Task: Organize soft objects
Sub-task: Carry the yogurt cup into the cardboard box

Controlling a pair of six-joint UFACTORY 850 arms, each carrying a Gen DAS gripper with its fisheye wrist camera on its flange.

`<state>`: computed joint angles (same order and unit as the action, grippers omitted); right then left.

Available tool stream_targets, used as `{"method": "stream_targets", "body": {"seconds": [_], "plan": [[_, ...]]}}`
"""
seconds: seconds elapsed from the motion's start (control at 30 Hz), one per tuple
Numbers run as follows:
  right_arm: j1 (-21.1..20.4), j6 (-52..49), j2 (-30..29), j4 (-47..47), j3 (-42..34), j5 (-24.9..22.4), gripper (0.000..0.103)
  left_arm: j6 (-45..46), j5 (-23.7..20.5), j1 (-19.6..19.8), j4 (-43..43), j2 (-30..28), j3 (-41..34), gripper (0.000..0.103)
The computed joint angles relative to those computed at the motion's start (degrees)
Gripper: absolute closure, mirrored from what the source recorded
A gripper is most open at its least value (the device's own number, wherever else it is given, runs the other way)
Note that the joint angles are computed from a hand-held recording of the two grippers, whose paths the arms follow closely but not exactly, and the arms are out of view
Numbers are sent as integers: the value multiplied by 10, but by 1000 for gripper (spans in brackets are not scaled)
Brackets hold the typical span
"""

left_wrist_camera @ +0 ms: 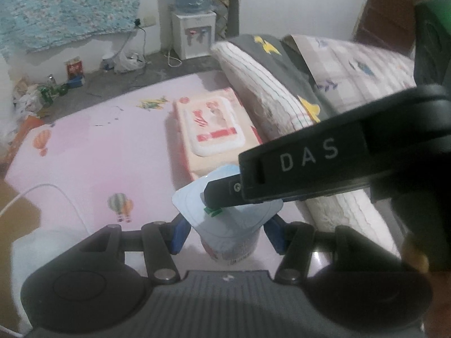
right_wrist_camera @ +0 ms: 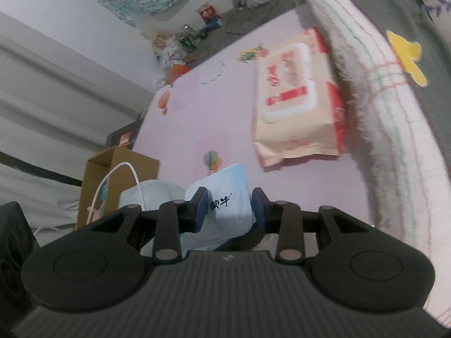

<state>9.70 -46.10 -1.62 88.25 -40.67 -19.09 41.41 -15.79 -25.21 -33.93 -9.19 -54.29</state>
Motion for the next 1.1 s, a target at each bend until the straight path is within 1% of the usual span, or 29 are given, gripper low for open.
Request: {"method": "stream_targets", "body": {"seconds": [0.2,0.33,0.47,0.6,0.8,0.97,1.03,1.1], "plan": [[57,110,2,-85,-46,25,69,69,-37,61,-63,43,11,45],[97,155,-15,-119,-88,32,69,77,-63,113,-57,71,14,45],[139,175,-49,-124,-143,25,69,74,-82,172,-31,98,20,45],[183,190,-101,-133,-214,7,69,53,-106,242,2,116,22,45],[236,217,-211,-158,-346,-52,69,30,-126,341,52,117,21,45],[271,257,-320,-187,-468,-116,69,15,-141,413,89,79,10,45],[283,279,-362,-212,-515,-136,69,18,-148,435,98,56,3,45],[291,307,-396,-245,-555,-151,69,32,-145,449,104,39,4,45]]}}
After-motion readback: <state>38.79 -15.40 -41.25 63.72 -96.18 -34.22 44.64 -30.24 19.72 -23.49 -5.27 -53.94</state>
